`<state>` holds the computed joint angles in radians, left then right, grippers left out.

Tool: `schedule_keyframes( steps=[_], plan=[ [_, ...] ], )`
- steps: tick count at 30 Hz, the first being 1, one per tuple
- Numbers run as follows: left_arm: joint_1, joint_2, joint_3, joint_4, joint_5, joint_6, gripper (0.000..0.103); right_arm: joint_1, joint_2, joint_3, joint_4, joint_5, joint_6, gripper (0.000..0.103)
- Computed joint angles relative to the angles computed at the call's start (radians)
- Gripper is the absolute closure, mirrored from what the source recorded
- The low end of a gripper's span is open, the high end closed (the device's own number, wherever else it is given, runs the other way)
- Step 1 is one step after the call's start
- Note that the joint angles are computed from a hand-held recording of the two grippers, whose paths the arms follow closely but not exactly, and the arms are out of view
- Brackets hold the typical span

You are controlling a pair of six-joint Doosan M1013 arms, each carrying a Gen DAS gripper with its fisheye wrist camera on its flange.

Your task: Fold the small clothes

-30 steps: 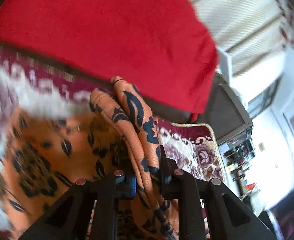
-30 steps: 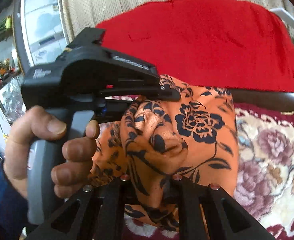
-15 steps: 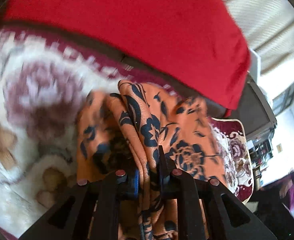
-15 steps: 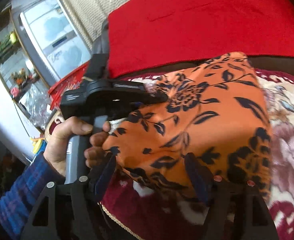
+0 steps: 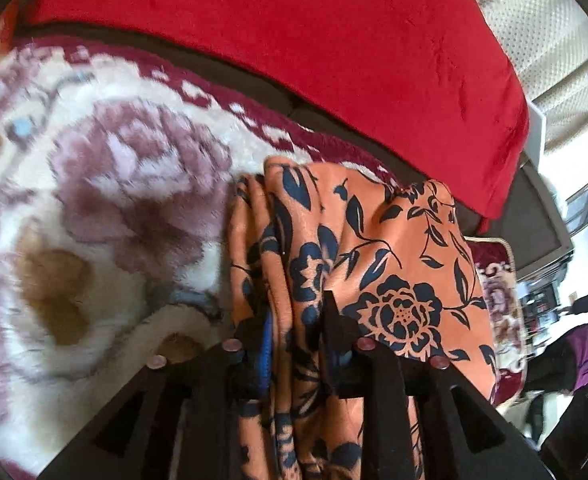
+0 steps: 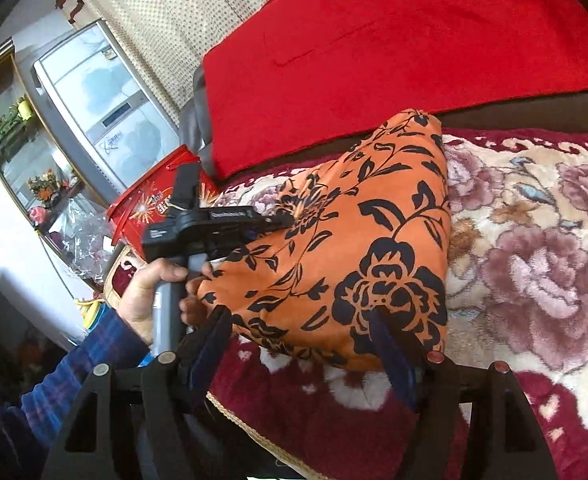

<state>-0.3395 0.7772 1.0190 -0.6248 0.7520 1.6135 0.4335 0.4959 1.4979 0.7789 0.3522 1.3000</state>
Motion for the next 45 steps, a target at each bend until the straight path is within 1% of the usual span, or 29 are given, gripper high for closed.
schedule_keyframes(
  steps=[1, 3, 4, 5, 7, 9, 12, 13, 14, 15, 16, 18, 20, 21, 22, 24, 25, 29, 33, 35, 36, 37, 38, 39, 40, 41, 42, 44, 45],
  plan=[
    [-0.004, -0.021, 0.021, 0.031, -0.024, -0.018, 0.078, -0.009, 0.003, -0.003, 0.043, 0.010, -0.027, 0.029],
    [0.004, -0.056, 0.072, -0.033, -0.059, 0.031, 0.076, -0.029, -0.007, 0.012, 0.105, 0.012, -0.058, 0.029],
    [0.005, -0.077, 0.107, -0.083, -0.081, 0.074, 0.066, -0.033, -0.003, 0.006, 0.104, 0.010, -0.043, 0.029],
    [0.004, -0.104, 0.150, -0.124, -0.105, 0.111, 0.051, -0.036, -0.009, 0.009, 0.090, 0.005, -0.015, 0.028],
    [-0.004, -0.146, 0.225, -0.166, -0.150, 0.152, 0.041, -0.047, -0.012, 0.022, 0.102, -0.001, 0.014, 0.027],
    [-0.011, -0.174, 0.273, -0.206, -0.160, 0.173, 0.041, -0.057, -0.012, 0.032, 0.150, 0.003, 0.000, 0.027],
    [-0.021, -0.193, 0.321, -0.197, -0.176, 0.131, 0.041, -0.068, -0.022, 0.057, 0.209, -0.009, -0.026, 0.027],
    [-0.023, -0.192, 0.327, -0.194, -0.175, 0.120, 0.042, -0.071, -0.025, 0.063, 0.231, -0.011, -0.041, 0.027],
    [-0.025, -0.189, 0.325, -0.177, -0.171, 0.106, 0.072, -0.073, -0.027, 0.067, 0.241, -0.011, -0.046, 0.027],
    [-0.030, -0.186, 0.315, -0.119, -0.165, 0.077, 0.096, -0.075, -0.030, 0.070, 0.252, -0.010, -0.054, 0.027],
    [-0.034, -0.191, 0.317, -0.083, -0.179, 0.055, 0.095, -0.077, -0.030, 0.071, 0.258, -0.010, -0.061, 0.027],
    [-0.036, -0.221, 0.346, -0.117, -0.255, 0.082, 0.095, -0.078, -0.030, 0.071, 0.254, -0.009, -0.059, 0.027],
    [-0.040, -0.251, 0.377, -0.090, -0.325, 0.071, 0.096, -0.078, -0.031, 0.071, 0.247, -0.009, -0.054, 0.027],
    [-0.037, -0.253, 0.386, -0.107, -0.330, 0.089, 0.096, -0.079, -0.032, 0.071, 0.255, -0.008, -0.060, 0.027],
    [-0.034, -0.245, 0.383, -0.079, -0.311, 0.054, 0.096, -0.082, -0.032, 0.072, 0.278, -0.005, -0.075, 0.027],
    [-0.034, -0.206, 0.358, 0.054, -0.237, -0.088, 0.096, -0.090, -0.028, 0.071, 0.328, 0.006, -0.094, 0.027],
    [-0.035, -0.190, 0.350, 0.085, -0.211, -0.121, 0.095, -0.093, -0.023, 0.065, 0.338, 0.014, -0.089, 0.027],
    [-0.031, -0.194, 0.380, 0.020, -0.250, -0.100, 0.094, -0.123, 0.024, 0.003, 0.332, 0.121, -0.031, 0.025],
    [-0.048, -0.221, 0.387, 0.171, -0.262, -0.180, 0.092, -0.147, 0.081, -0.067, 0.381, 0.200, -0.007, 0.022],
    [-0.062, -0.246, 0.397, 0.323, -0.291, -0.302, 0.093, -0.160, 0.123, -0.111, 0.434, 0.263, -0.012, 0.022],
    [-0.074, -0.263, 0.405, 0.423, -0.320, -0.380, 0.092, -0.163, 0.148, -0.143, 0.405, 0.310, 0.041, 0.022],
    [-0.082, -0.274, 0.409, 0.482, -0.339, -0.424, 0.091, -0.164, 0.169, -0.164, 0.391, 0.348, 0.084, 0.022],
    [-0.089, -0.288, 0.415, 0.537, -0.364, -0.460, 0.087, -0.165, 0.181, -0.174, 0.407, 0.374, 0.074, 0.027],
    [-0.098, -0.299, 0.419, 0.589, -0.389, -0.498, 0.083, -0.162, 0.186, -0.181, 0.408, 0.382, 0.053, 0.041],
    [-0.106, -0.307, 0.420, 0.611, -0.419, -0.506, 0.071, -0.154, 0.184, -0.187, 0.357, 0.366, 0.062, 0.045],
    [-0.113, -0.301, 0.407, 0.580, -0.442, -0.467, 0.059, -0.146, 0.179, -0.191, 0.305, 0.349, 0.075, 0.056],
    [-0.119, -0.289, 0.391, 0.498, -0.461, -0.376, 0.055, -0.139, 0.172, -0.192, 0.262, 0.332, 0.089, 0.060],
    [-0.128, -0.257, 0.351, 0.465, -0.428, -0.331, 0.052, -0.121, 0.159, -0.199, 0.131, 0.299, 0.151, 0.062],
    [-0.133, -0.225, 0.312, 0.525, -0.369, -0.381, 0.052, -0.111, 0.158, -0.206, 0.062, 0.292, 0.185, 0.062]
  ],
)
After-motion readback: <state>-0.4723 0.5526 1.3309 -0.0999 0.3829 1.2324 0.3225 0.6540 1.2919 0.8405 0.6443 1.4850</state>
